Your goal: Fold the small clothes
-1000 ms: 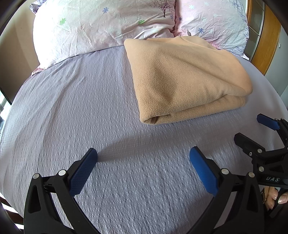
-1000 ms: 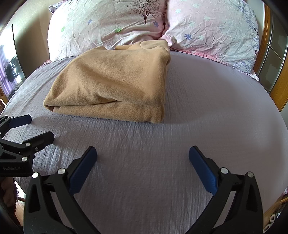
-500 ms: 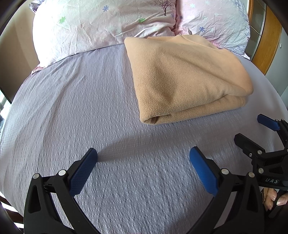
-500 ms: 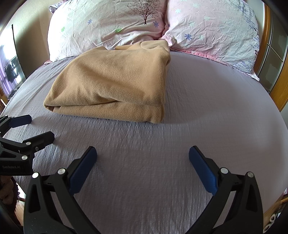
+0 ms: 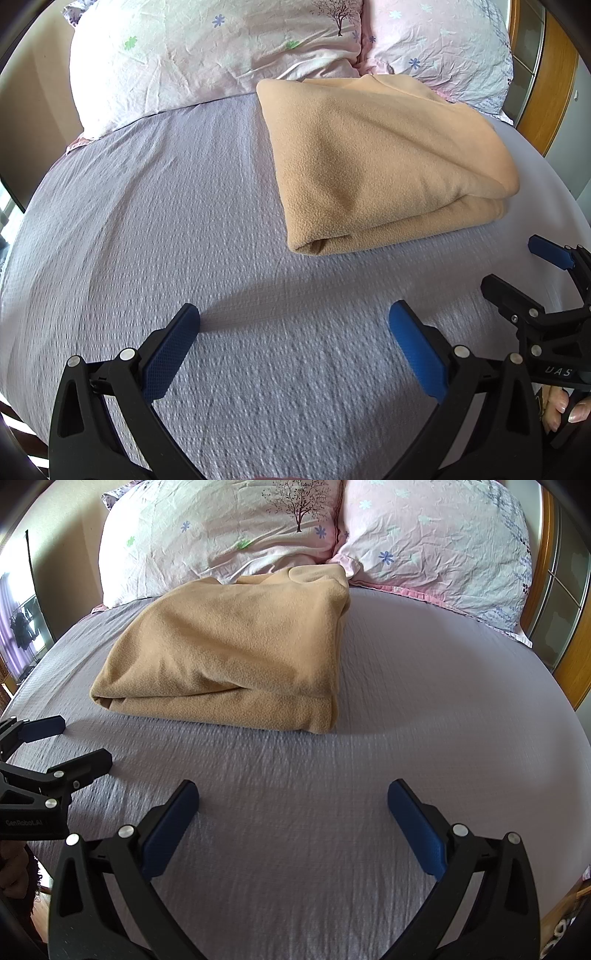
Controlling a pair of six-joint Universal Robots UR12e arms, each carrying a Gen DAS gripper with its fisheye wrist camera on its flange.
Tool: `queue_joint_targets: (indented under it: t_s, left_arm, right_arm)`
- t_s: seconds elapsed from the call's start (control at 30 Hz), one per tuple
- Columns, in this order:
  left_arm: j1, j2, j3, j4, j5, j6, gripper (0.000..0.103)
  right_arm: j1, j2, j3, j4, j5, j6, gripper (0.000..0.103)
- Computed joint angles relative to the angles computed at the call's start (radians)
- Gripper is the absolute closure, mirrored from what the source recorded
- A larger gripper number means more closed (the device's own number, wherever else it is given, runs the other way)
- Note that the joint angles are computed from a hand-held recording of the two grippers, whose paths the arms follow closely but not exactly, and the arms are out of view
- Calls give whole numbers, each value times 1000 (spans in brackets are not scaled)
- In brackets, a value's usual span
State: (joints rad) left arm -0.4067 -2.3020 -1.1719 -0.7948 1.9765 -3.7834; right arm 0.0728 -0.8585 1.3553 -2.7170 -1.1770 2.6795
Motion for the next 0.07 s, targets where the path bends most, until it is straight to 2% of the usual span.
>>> queue_joint_targets:
  t_s: [0.07]
  left_arm:
    - [-1, -1, 1, -1, 2, -3, 1]
  right_arm:
    - [0, 0, -1, 1, 0, -1, 2]
